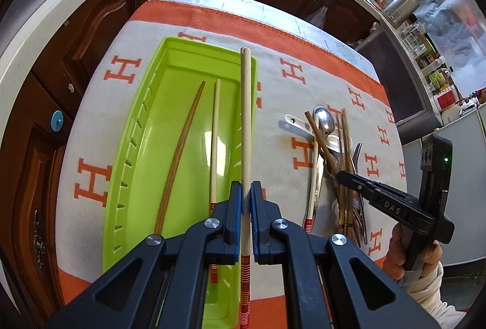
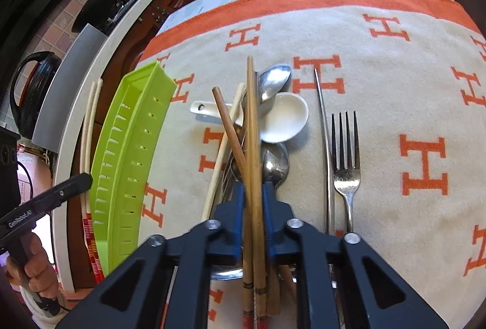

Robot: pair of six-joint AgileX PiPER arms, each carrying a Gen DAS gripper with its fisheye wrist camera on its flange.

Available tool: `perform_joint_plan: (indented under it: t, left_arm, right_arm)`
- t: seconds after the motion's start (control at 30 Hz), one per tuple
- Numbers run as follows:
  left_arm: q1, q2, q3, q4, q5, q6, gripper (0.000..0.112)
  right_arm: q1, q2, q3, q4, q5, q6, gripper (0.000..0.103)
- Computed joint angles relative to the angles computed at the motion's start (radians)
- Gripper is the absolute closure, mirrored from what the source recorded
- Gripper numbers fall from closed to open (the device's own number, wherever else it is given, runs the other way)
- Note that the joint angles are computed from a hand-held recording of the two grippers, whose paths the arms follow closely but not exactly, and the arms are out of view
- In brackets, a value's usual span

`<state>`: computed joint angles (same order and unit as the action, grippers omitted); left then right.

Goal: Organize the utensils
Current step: 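Lift a chopstick with the left gripper while the right gripper grasps two chopsticks, then place the chopsticks into the green tray and open both grippers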

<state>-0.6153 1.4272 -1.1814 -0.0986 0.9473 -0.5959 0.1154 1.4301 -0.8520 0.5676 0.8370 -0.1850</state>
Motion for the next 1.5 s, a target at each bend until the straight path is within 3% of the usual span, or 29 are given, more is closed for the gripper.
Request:
perform_joint_plan:
  t: [0.27,0.7,0.93,1.23,1.5]
  left_arm:
    - [0.018,-0.044,0.029,0.014,0.004,-0.007,0.109]
    - [0.042,-0.173,0.099,0.048,0.026,-0.028,0.109]
    - [0.046,-0.24,0.134,0.068,0.044,-0.048,0.109]
    - [0.075,-0.28,0.157,0.071,0.054,-0.026,0.109]
    - [0.107,-0.257,0.125,0.076,0.07,0.023,0.109]
  right_arm:
    - [-0.03,-0.077,0.022,-0.003,0.013,-0.006,0.097]
    - [-0.117,-0.289,0.001,-0.016,0.169,0.036,0.097]
    - [-0.075,-0.384,-0.049,-0.067,0.214,0.132,0.097]
    - [-0.037,-0.367,-0.125,-0.017,0.271,0.197,0.097]
    - [0.045,-0.228,-0.304,0.077,0.313,0.272,0.097]
